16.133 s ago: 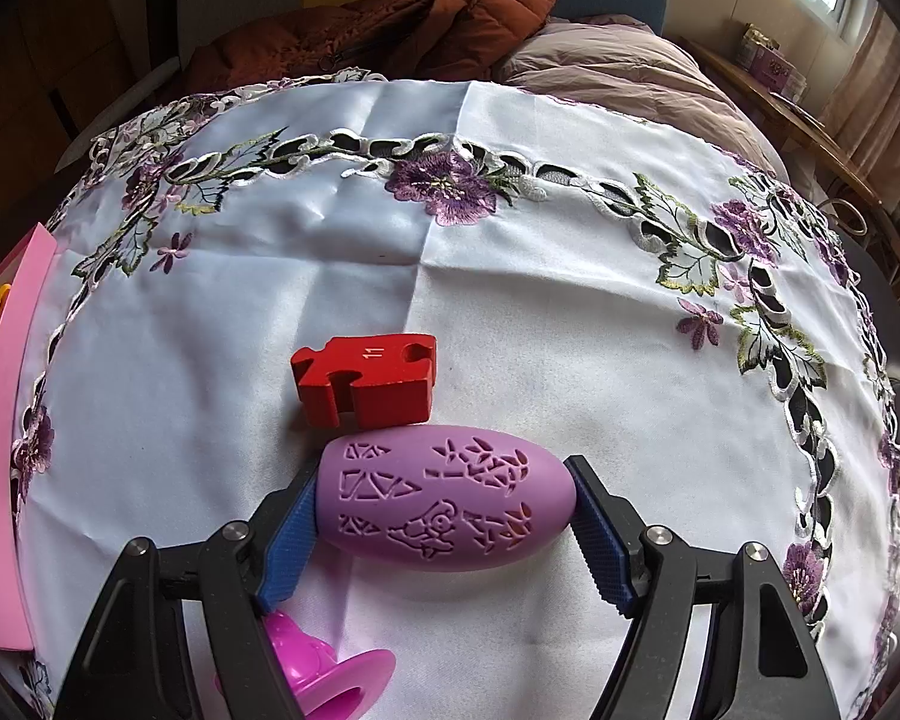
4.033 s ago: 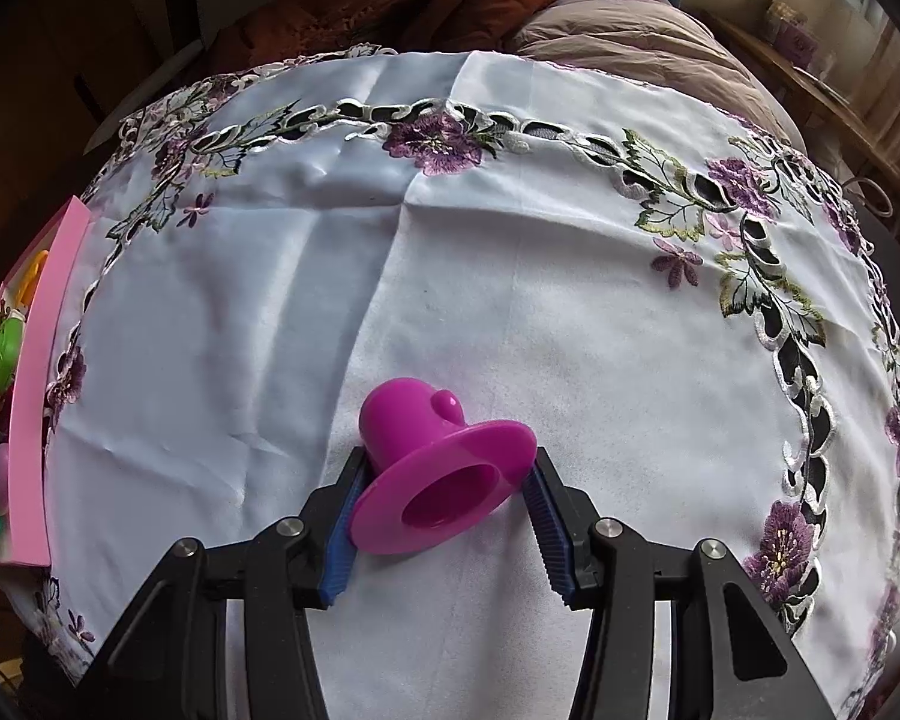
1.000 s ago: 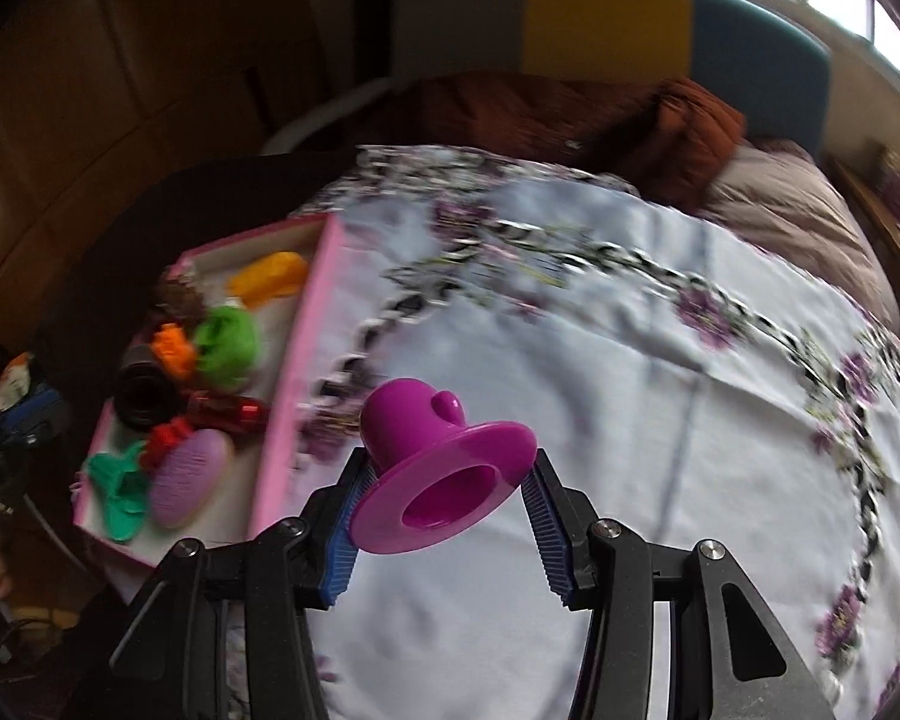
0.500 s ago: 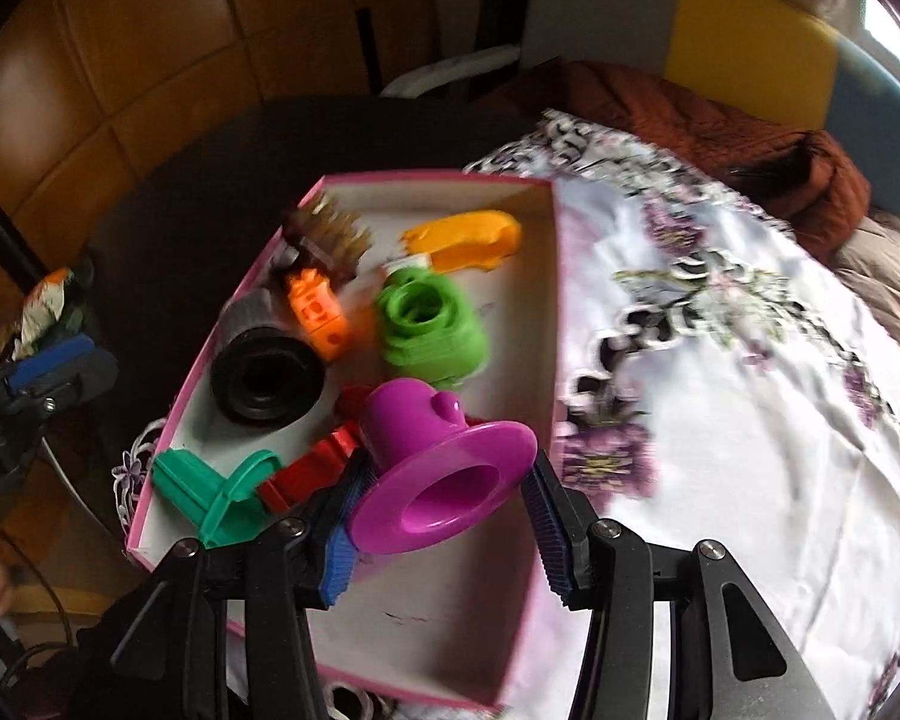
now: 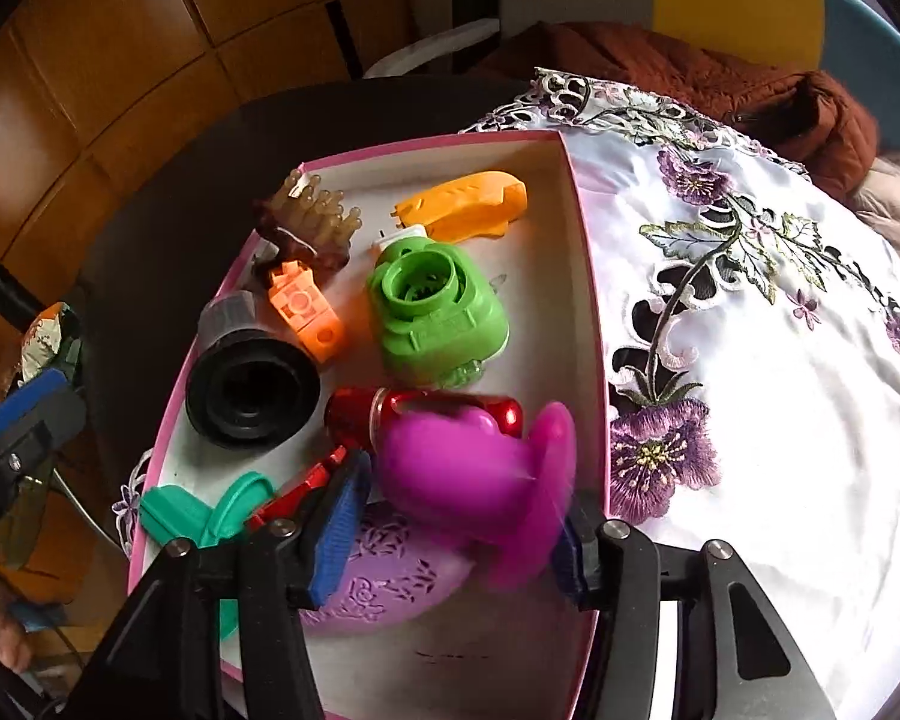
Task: Organize rigid objects
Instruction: 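Open the right gripper to release the cup and withdraw both grippers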
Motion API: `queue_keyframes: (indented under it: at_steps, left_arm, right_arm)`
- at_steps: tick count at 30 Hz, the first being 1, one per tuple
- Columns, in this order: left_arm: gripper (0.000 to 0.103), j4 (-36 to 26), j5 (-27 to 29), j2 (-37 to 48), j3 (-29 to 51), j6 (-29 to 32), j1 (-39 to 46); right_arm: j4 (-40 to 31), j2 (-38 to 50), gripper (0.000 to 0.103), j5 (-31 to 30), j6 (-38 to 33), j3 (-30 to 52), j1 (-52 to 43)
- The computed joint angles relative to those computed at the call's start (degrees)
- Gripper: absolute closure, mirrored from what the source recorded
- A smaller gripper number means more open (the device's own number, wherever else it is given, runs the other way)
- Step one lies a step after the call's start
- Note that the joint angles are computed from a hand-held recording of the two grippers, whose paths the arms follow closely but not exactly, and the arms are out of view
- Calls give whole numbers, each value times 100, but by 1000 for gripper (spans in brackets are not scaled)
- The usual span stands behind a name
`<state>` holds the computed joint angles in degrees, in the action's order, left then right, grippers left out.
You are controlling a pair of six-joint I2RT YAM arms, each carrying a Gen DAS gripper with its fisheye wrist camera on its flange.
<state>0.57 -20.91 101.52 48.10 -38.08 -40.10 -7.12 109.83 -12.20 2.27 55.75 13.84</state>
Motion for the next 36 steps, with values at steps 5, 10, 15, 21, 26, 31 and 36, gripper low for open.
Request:
queue_keyframes:
  at_steps: [5,10,15,21,26,31,36]
  left_arm:
    - [40,-144,-214,-31,38,-72,-44]
    - [40,-229,-414,-84,62,-106,-128]
    - [39,-387,-729,-130,141,-169,-311]
    - [29,-746,-1055,-124,325,-555,-565]
    - [29,-1178,-1353,29,548,-996,-774]
    - [29,-1253,-1798,-37,516,-1212,-974]
    - [36,-1127,-2069,-68,447,-1130,-1087]
  right_arm:
    - [145,-277,42,49,41,-302,40]
    - [432,-816,28,269,11,-791,98]
    - [766,-1388,21,613,124,-1276,150]
    - [1356,-2003,9,1273,423,-1855,413]
    - [1581,-2298,4,1592,651,-2139,576]
    - [1568,-2451,2,1539,737,-2246,553]
    - [1584,-2508,1,1554,808,-2302,568]
